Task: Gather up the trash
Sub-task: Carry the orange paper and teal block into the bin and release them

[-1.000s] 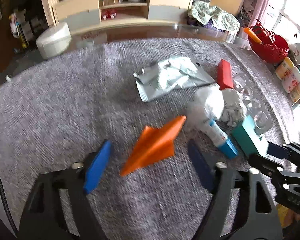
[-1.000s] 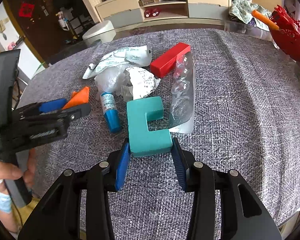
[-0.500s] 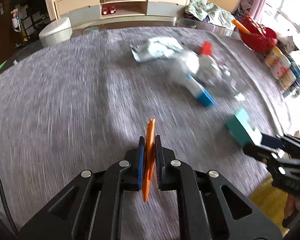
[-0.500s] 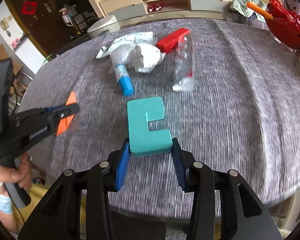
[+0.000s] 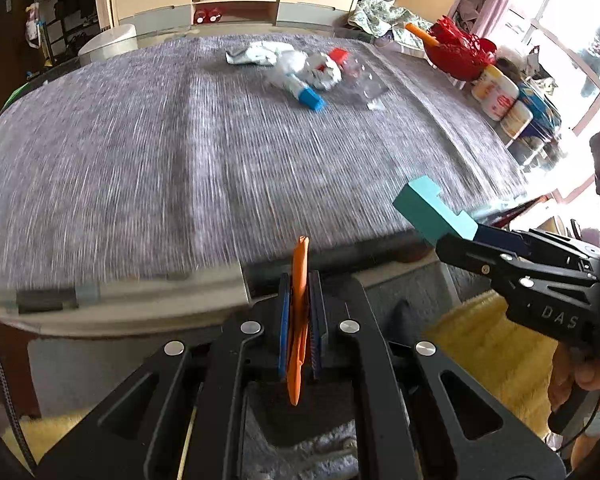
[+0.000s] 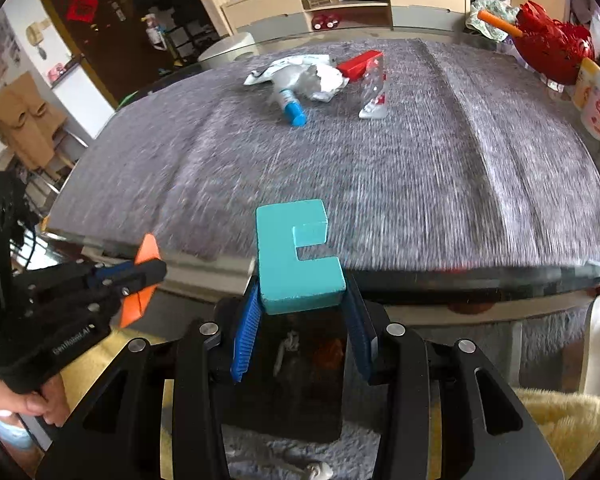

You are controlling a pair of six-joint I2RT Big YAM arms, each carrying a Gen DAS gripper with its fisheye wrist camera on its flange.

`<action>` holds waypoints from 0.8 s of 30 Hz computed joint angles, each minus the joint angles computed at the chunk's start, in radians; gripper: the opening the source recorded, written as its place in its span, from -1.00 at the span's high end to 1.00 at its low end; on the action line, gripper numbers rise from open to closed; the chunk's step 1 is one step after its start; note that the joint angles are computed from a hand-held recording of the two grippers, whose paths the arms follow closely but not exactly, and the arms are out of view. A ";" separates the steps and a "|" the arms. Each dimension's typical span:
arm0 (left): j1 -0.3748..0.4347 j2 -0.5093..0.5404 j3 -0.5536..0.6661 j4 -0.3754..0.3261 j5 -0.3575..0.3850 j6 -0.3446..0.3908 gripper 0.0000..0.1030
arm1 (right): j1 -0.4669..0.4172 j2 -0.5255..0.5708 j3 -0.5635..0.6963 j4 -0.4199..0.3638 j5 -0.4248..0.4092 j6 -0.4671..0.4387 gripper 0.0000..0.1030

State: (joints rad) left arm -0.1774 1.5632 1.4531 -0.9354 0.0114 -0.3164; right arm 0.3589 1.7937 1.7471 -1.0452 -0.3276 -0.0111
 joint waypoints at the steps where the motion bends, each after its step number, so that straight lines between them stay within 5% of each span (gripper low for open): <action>1: -0.010 -0.016 -0.023 0.002 -0.003 -0.010 0.86 | -0.001 -0.013 -0.019 0.000 -0.009 -0.002 0.19; 13: -0.059 -0.062 -0.187 0.029 0.031 -0.072 0.86 | 0.015 -0.049 -0.178 -0.009 -0.004 -0.016 0.19; 24: -0.057 -0.008 -0.236 0.044 0.100 -0.098 0.85 | 0.048 0.015 -0.182 -0.029 0.046 -0.010 0.19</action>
